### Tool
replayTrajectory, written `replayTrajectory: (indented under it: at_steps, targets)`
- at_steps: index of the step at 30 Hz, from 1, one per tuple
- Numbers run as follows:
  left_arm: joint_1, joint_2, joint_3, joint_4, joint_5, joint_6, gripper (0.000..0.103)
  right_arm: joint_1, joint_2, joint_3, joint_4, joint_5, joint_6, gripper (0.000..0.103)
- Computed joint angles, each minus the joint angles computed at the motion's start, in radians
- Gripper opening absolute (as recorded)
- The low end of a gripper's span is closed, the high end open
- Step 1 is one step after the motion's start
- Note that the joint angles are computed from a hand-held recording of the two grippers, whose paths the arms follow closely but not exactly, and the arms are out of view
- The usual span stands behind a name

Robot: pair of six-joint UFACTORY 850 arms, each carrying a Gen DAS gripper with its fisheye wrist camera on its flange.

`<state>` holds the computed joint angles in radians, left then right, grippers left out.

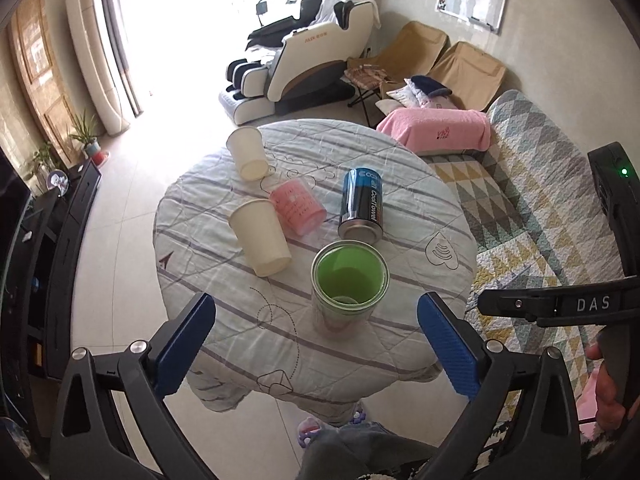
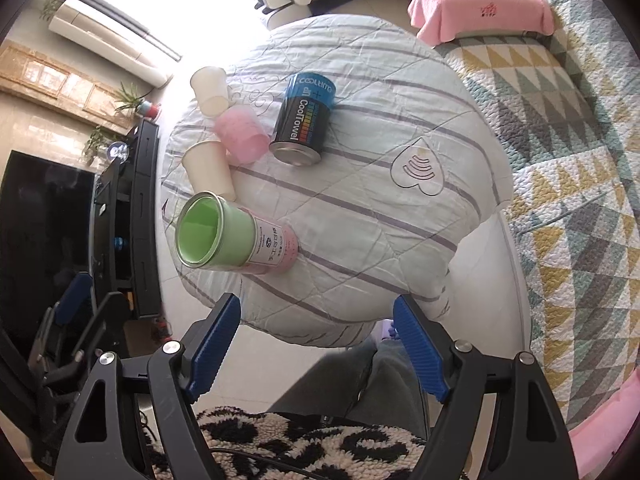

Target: Flip cup upright

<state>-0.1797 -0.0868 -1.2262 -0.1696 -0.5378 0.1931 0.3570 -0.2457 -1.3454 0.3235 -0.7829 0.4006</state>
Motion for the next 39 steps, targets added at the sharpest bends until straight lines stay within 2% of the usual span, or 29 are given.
replayTrajectory:
  at_steps: [6,17,21,23,33,39]
  targets:
    - [0.03,0.046,0.035,-0.085,-0.013,0.108,0.103,0.06,0.056,0.038,-0.131,0.034,0.186,0.08]
    - [0.033,0.124,0.117,-0.156,0.033,0.21,0.103,0.12,0.122,0.106,-0.25,0.069,0.343,0.08]
    - [0.032,0.149,0.139,-0.184,0.07,0.245,0.103,0.138,0.156,0.133,-0.332,0.112,0.424,0.08]
    - [0.039,0.163,0.152,-0.264,0.087,0.319,0.103,0.151,0.178,0.151,-0.396,0.14,0.49,0.08]
    - [0.023,0.265,0.259,-0.597,0.273,0.649,0.103,0.213,0.271,0.226,-0.798,0.223,0.851,0.08]
    - [0.015,0.287,0.278,-0.678,0.315,0.721,0.103,0.22,0.279,0.228,-0.826,0.223,0.855,0.08]
